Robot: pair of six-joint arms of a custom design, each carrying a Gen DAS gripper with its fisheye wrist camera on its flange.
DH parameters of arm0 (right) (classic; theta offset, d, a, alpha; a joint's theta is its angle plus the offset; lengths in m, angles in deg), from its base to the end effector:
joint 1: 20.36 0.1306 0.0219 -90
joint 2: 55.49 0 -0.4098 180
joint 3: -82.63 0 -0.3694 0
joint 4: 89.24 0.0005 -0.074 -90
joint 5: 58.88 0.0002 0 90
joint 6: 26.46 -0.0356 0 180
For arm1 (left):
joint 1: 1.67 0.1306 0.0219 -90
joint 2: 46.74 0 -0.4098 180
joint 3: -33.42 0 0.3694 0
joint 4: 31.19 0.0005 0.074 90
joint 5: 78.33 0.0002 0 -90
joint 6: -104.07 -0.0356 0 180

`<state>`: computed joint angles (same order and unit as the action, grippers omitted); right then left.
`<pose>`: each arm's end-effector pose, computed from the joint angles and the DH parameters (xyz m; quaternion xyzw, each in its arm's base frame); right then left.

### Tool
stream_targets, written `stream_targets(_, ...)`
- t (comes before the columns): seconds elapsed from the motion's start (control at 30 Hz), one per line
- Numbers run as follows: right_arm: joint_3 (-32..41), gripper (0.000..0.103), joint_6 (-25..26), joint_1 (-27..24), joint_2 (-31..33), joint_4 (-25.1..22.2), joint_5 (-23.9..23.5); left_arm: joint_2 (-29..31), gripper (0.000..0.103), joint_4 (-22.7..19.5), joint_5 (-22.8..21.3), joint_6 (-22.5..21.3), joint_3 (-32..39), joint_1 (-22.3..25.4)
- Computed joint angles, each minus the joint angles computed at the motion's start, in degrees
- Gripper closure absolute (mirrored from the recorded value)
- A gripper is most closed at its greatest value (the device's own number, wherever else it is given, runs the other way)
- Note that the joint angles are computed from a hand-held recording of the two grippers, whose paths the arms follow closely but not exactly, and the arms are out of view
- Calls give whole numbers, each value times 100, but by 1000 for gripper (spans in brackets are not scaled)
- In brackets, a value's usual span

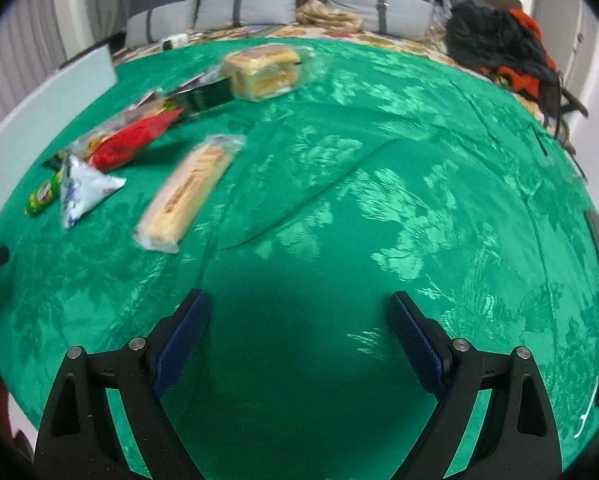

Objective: Organize snacks
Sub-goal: 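Grasp the wrapped cake bar with the right tool while the left tool grasps the green snack tube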

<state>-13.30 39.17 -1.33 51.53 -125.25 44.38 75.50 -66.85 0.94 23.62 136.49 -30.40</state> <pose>0.5113 0.1672 0.2852 0.0754 0.9546 -0.0051 0.2881 0.5747 -0.3081 0.2667 0.1303 0.9405 -0.0144 0.3134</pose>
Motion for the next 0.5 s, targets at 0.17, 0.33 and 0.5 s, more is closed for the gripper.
stream_targets(0.17, 73, 9, 208, -177, 75, 53, -138, 108, 0, -150, 62, -36, 99, 3)
stream_targets(0.33, 13, 6, 293, -259, 102, 319, -168, 150, 0, -208, 124, -20, 153, 23)
stream_targets(0.5, 35, 6, 302, -265, 124, 310, -163, 200, 0, -263, 333, 53, 225, 86)
